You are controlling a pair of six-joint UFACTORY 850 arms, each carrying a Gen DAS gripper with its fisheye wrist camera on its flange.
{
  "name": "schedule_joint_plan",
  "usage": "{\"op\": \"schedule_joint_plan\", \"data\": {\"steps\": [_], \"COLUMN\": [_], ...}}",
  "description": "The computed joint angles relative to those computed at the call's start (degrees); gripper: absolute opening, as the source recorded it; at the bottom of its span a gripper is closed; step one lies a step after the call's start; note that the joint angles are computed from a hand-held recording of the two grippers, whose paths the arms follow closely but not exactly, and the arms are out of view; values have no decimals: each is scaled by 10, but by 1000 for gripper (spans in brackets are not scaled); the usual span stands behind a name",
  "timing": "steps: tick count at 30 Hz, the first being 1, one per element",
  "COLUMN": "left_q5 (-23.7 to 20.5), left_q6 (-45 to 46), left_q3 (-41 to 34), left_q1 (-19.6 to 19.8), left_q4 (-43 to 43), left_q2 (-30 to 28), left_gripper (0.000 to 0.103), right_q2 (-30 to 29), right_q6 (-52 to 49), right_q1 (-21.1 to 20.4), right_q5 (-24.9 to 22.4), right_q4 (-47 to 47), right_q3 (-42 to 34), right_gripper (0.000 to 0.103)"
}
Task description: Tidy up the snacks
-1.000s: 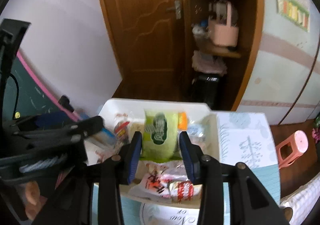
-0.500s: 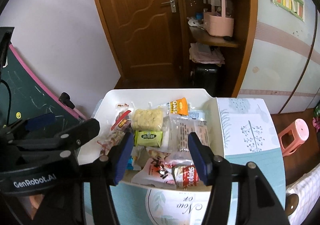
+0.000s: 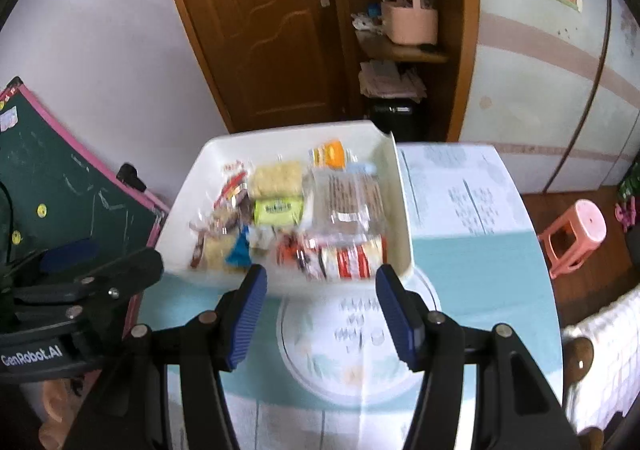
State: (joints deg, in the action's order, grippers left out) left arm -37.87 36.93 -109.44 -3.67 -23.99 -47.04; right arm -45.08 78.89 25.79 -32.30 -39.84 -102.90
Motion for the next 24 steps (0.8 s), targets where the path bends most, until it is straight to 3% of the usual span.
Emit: {"op": "schedule_joint_plan", "data": {"steps": [7, 10, 24], "left_q5": [69, 73, 134], "left_q6": [26, 30, 85], "left_q3": [186, 243, 405], "left_q1": [7, 14, 27], "left_q4": [-3, -11, -45], "left_q2": [114, 156, 309], "left_gripper": [102, 102, 102], "right_q2": [77, 107, 213], "right_q6": [64, 75, 157], "right_q1": [24, 38, 109], "right_q5": [32, 41, -6], "right_q4": [-2, 5, -86], "right_q3": [126, 170, 277], "right_gripper": [57, 57, 57]}}
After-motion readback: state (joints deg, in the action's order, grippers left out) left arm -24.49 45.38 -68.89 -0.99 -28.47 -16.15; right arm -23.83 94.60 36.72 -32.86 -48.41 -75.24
